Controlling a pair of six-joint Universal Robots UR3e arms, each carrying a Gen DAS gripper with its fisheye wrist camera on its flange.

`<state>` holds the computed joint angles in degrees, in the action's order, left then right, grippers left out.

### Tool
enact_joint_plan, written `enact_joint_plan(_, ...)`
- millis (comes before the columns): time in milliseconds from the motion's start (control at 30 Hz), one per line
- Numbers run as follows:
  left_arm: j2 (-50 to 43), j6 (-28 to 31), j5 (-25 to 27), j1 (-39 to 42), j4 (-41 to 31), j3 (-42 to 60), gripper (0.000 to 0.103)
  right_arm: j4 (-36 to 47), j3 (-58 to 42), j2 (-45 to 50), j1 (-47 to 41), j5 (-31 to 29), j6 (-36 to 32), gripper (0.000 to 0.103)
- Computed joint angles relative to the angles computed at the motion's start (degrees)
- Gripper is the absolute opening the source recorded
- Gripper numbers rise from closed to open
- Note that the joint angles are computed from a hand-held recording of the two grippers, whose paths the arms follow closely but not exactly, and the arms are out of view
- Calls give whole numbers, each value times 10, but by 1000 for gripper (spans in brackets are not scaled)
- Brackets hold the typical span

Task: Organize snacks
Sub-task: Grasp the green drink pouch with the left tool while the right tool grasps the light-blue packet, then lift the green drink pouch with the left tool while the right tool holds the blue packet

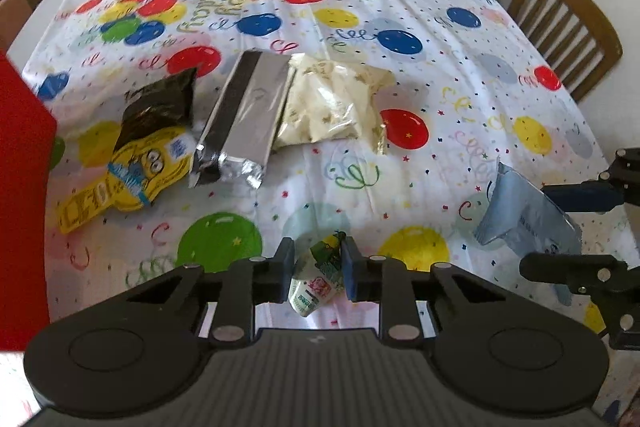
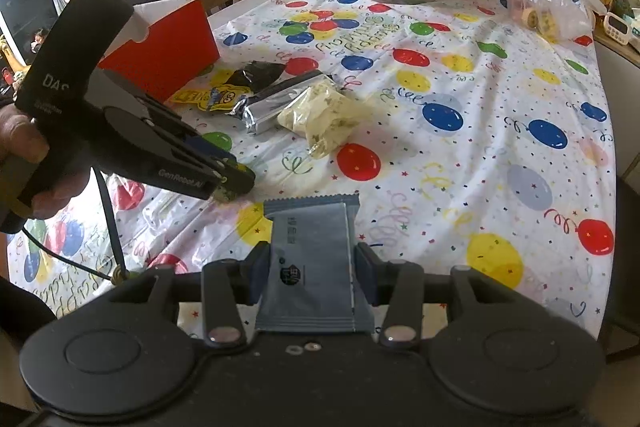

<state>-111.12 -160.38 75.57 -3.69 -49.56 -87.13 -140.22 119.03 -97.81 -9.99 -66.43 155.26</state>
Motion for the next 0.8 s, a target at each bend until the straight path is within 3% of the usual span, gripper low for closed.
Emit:
enact_joint_plan(300,80,17,-47,66,-14,-81,10,-12,0,-19,41,-38,55,44)
enact_joint_plan(700,151,82,-80,118,-15,-162,11,-19,-8,-25,110,-87,113,44)
enact_joint_plan(800,159,87,-78,121,-15,-171,19,-20,-4,-27,117,-89,122,44)
